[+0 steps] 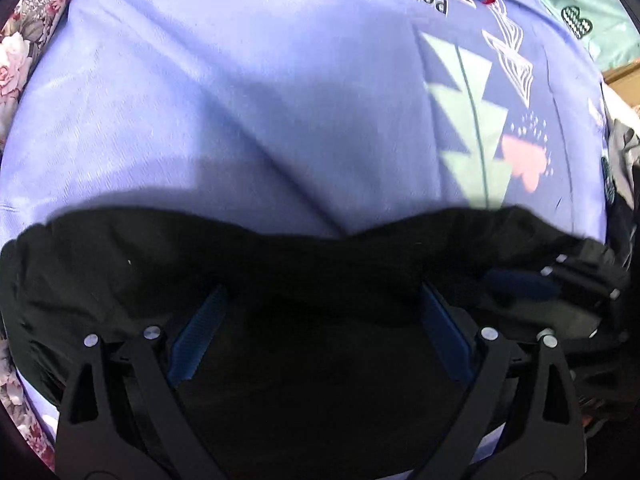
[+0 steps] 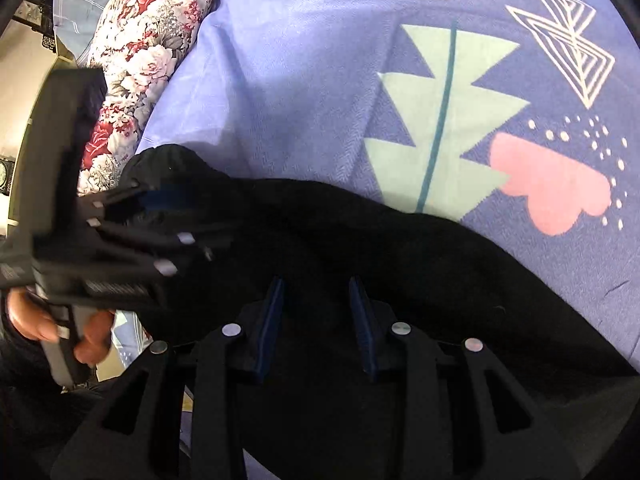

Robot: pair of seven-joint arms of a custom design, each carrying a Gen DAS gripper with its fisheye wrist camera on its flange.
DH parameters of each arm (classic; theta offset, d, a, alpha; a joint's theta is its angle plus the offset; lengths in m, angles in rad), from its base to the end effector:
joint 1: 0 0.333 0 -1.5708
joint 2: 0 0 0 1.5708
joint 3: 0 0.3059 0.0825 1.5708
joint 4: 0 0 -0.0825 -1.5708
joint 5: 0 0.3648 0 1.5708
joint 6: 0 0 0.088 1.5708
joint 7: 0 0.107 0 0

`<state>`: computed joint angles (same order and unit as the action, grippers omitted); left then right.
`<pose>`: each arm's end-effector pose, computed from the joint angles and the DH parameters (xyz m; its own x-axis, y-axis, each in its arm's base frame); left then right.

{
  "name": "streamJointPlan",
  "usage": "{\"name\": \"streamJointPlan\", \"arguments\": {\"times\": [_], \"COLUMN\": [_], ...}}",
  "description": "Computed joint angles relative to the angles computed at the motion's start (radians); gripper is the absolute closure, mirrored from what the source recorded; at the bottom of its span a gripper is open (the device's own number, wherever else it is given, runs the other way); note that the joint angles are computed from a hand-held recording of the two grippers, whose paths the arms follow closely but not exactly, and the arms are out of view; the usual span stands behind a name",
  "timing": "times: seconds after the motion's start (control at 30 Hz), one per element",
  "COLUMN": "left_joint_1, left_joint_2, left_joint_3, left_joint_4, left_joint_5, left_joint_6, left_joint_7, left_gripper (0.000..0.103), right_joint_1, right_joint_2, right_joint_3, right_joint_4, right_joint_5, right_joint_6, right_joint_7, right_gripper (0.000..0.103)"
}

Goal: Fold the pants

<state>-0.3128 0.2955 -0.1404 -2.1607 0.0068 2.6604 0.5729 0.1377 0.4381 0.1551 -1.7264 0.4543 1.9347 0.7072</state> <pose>0.5137 -0.2487 0.2861 0.5056 -0.8411 0.1925 -0.8460 -0.5270 -0.0808 0.5860 0.1994 0.3257 0.7304 -0.4911 -0.4747 -0.6172 -0.7723 -0.1507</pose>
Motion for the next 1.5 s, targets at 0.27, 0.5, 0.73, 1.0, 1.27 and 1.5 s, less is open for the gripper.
{"name": "streamJointPlan", "arguments": {"times": [0.27,0.5,0.73,1.0,1.27,1.5], "left_joint_1": [-0.009,-0.01,0.026,0.041,0.03,0.054], "left_joint_2": [-0.009,-0.025,-0.126,-0.186,-0.185,-0.229], "left_joint_3": [0.003,0.001,-0.028,-0.042,-0.033,-0.039], "left_joint_4": [-0.028,-0.07,-0.214,-0.311,-0.317,-0.366], "left_joint_5": [0.018,0.009,-0.105,-0.083,0.045,-0.026], "left_joint_6": [0.019,0.048,0.162,0.153,0.134,0.176], "left_joint_7": [-0.007,-0.022,-0.018,-0.061,-0.119,-0.115], "left_gripper": [0.007,0.007,0.007,0.007,0.007,0.007], "right_joint_1": [-0.021,0.016,0.049,0.025,0.132,0.116], "right_joint_2": [0.047,0.11,0.116,0.056,0.06,0.016], "right_joint_3": [0.001,0.023,0.035,0.05,0.038,0.051], "right_joint_4": [0.086,0.145,0.144,0.129,0.037,-0.068], "right_joint_5": [0.056,0.038,0.006,0.072,-0.09,-0.09], "right_joint_6": [-0.075,-0.116,-0.07,-0.013,0.312,0.618], "right_joint_7": [0.062,0.125,0.182,0.085,0.013,0.027], "right_gripper": [0.061,0.063,0.087,0.092,0.092,0.07]}}
